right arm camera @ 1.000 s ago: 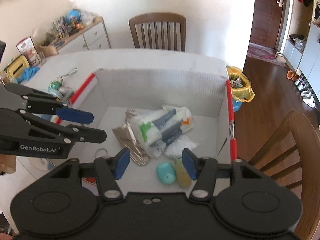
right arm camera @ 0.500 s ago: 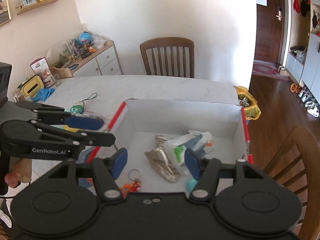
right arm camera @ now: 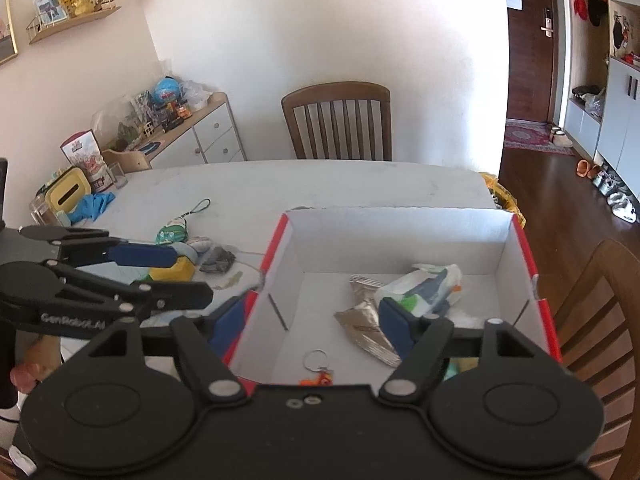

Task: Organize objects
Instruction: 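Withdraw both tools from the box back toward the table items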

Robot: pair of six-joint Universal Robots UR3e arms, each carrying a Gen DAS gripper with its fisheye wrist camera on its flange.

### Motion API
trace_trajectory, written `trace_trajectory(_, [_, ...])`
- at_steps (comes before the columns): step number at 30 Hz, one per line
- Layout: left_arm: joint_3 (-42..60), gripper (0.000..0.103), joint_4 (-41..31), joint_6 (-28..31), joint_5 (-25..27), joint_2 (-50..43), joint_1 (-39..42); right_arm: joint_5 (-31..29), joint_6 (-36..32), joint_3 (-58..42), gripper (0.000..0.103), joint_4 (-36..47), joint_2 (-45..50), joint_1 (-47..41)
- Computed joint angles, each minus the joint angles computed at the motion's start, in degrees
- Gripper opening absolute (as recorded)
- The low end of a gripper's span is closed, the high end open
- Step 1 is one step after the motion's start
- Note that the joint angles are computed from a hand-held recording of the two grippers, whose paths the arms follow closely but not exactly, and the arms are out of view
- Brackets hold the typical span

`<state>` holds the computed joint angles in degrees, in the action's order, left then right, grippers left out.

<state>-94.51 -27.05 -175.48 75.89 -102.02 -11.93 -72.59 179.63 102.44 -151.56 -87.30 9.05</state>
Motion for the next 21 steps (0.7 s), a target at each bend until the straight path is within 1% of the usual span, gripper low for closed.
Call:
trace_trajectory(1, [-0.95,0.079,0.24,0.62,-0.27,0.75,0.66,-0.60,0.82,-0.36,0.076,-0.37,0.42,0.77])
trace_trajectory(2, [-1.82,0.084,0.52,1.01,-0.19,1.44,1.06,-1.33,1.63,-0.86,0.079,-0.65,0.90,1.60])
trace_trajectory(3, [-2.90,0.086,0.88,1.60,-0.32,2.25,1.75,-2.10,2.54,-1.38,0.084,-1.09,1.49,2.56])
trace_trajectory(6, [-5.78,0.087,0.95,3.26,-2.36,4.53,4.44,-3.85,5.02,-2.93,0.090,-2.28,3.27,4.99])
trace_trajectory(8, [-7.89,0.095,1.26,3.79,-3.36,6.00,6.20,-5.32,6.57,-4.76,0.094,-2.70,4.94,6.72])
trace_trajectory(10, [-10.53,0.101,2.85,4.31,-4.04,7.37,8.20,-6.22,7.95,-6.56,0.097,-3.10,6.60,8.25])
trace_trajectory(13, [-14.34,0.101,4.19,5.98,-5.24,9.61,11.24,-8.06,9.85,-9.79,0.099,-3.66,9.53,10.77])
trace_trajectory(18, [-20.92,0.103,4.06,9.92,-11.10,14.02,19.08,-10.78,12.38,-18.10,0.101,-1.91,15.96,15.12])
trace_trajectory(21, [-24.34,0.103,3.27,12.46,-13.71,16.23,23.93,-12.25,13.28,-24.20,0.101,0.13,20.31,17.60])
